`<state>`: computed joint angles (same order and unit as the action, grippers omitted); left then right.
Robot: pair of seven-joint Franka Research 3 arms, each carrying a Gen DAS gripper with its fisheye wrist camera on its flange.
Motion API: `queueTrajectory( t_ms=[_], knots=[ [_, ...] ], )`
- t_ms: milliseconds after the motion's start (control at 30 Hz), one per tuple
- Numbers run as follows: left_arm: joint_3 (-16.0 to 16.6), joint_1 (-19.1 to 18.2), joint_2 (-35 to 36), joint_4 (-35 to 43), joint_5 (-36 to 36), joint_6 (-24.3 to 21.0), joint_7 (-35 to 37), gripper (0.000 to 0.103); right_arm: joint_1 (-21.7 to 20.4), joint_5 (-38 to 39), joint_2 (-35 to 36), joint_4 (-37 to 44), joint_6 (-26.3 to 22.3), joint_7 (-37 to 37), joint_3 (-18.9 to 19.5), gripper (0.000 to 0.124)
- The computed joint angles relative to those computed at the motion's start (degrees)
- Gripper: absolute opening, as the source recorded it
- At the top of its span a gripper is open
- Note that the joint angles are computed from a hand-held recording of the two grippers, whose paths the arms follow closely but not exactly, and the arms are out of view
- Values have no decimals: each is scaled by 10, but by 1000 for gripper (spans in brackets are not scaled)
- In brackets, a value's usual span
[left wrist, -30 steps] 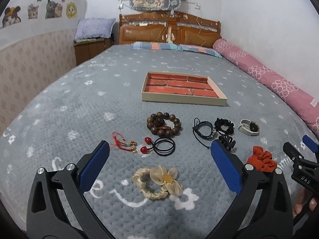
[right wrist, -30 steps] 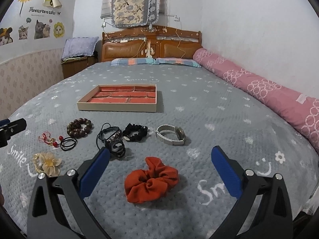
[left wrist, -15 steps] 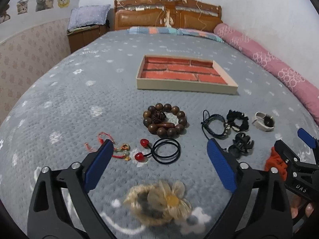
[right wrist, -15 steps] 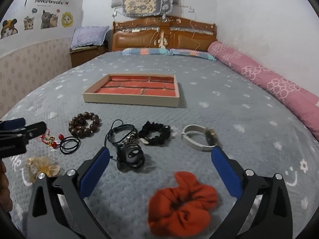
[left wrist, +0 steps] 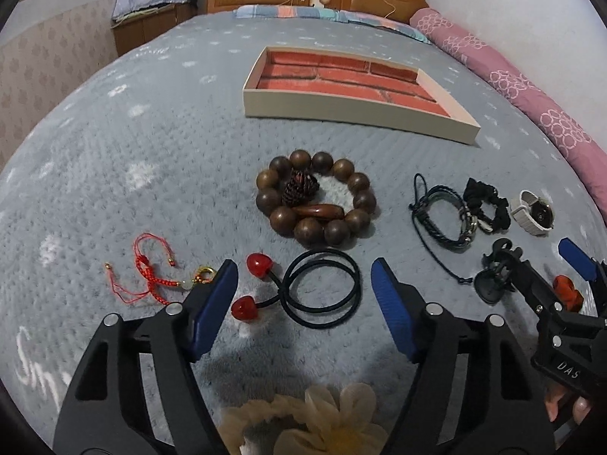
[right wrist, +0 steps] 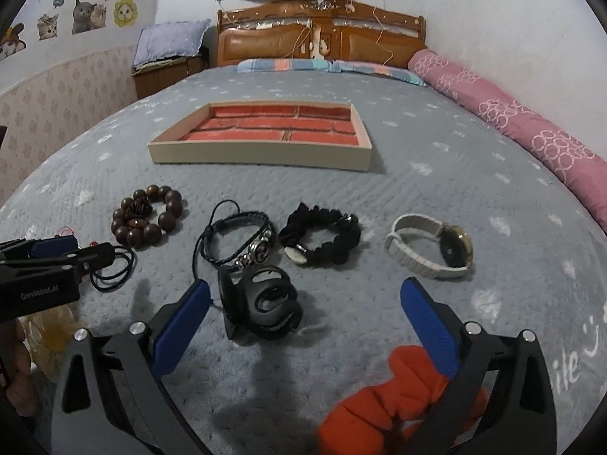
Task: Organize jewelry
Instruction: 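Move left tool to the red-beaded black hair tie while right tool approaches the black claw clip, then close left tool on the red-beaded hair tie while right tool grips the black claw clip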
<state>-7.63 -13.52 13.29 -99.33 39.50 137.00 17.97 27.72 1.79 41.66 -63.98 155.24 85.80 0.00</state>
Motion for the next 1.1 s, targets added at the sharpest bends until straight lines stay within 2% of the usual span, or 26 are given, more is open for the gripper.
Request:
queueTrajectory(
  t_ms=[167, 400, 567, 633, 667, 933, 1100],
  knots=[
    [-2, 8, 7, -2, -27, 12, 16, 64, -3, 6, 22, 37, -35, -4, 6, 83],
    [2, 6, 17, 4, -39, 12, 25, 59, -9, 20, 39, 63, -55, -15, 15, 82],
    [4, 7, 16, 3, -43, 11, 19, 44, -14, 32, 39, 62, -54, -28, 23, 77],
    [3, 9, 13, -3, -49, 14, 20, 31, -18, 41, 38, 60, -54, -34, 28, 74],
    [2, 11, 11, -4, -54, 13, 23, 28, -19, 44, 38, 62, -55, -37, 30, 71],
    [1, 10, 15, 5, -60, -6, 37, 18, -27, 70, 50, 87, -82, -58, 43, 63],
    [0, 8, 19, 14, -61, -14, 44, 13, -27, 80, 59, 106, -99, -73, 48, 49]
  ],
)
